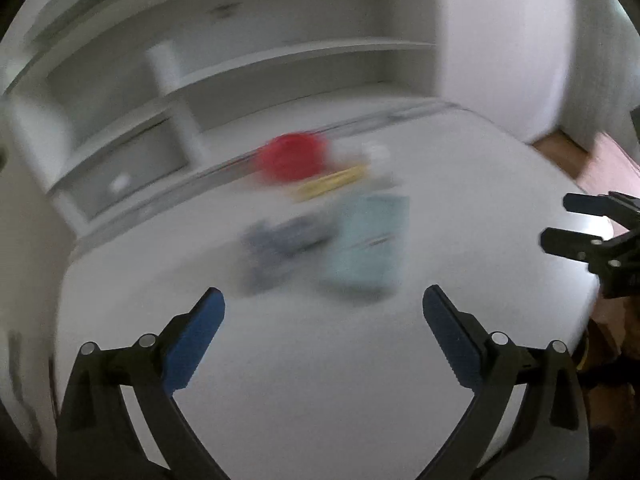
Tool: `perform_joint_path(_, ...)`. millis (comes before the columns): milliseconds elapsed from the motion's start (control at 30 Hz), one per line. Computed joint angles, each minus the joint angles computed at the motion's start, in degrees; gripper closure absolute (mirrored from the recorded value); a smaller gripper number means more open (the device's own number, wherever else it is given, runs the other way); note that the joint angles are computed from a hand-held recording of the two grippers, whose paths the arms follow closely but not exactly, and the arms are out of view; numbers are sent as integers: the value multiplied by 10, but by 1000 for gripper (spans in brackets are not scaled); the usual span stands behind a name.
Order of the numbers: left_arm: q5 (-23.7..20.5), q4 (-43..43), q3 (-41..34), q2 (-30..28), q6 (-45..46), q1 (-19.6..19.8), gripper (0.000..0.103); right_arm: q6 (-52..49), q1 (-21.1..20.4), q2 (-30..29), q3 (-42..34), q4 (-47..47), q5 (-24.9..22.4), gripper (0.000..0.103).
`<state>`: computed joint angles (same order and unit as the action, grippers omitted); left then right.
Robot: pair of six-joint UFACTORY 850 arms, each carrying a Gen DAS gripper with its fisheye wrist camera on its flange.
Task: Collect trash
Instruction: 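Grasp the blue-green card with the right tool while the left grasps the grey sock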
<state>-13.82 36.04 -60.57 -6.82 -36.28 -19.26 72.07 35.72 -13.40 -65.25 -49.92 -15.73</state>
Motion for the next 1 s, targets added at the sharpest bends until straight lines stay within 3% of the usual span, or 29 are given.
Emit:
perform_joint_path(133,9,-72,38,31,38,56,7,-139,43,-126,-158,114,-58,8)
perform_joint_path(200,19,-97,58,46,58,75,7,-150,56,-170,-218,120,-88,8)
perform_joint_path(300,27,-64,78,59,27,80,7,-137,70,-223,-292,101,-132,8)
perform_joint_path(433,36,-162,77,50,126,93,7,-129,77,-268,-349,82,-189,8)
perform_joint_path(633,34,-201,62,40,167,81,7,-101,57,-232,-290,75,-185,8)
perform_joint_path(700,35,-228,54,32,199,77,7,-117,38,-211,-260,110,-144,8)
perform_joint_path(1000,12,-212,-13,-28,219,59,7,-178,11,-201,-251,159,-120,10)
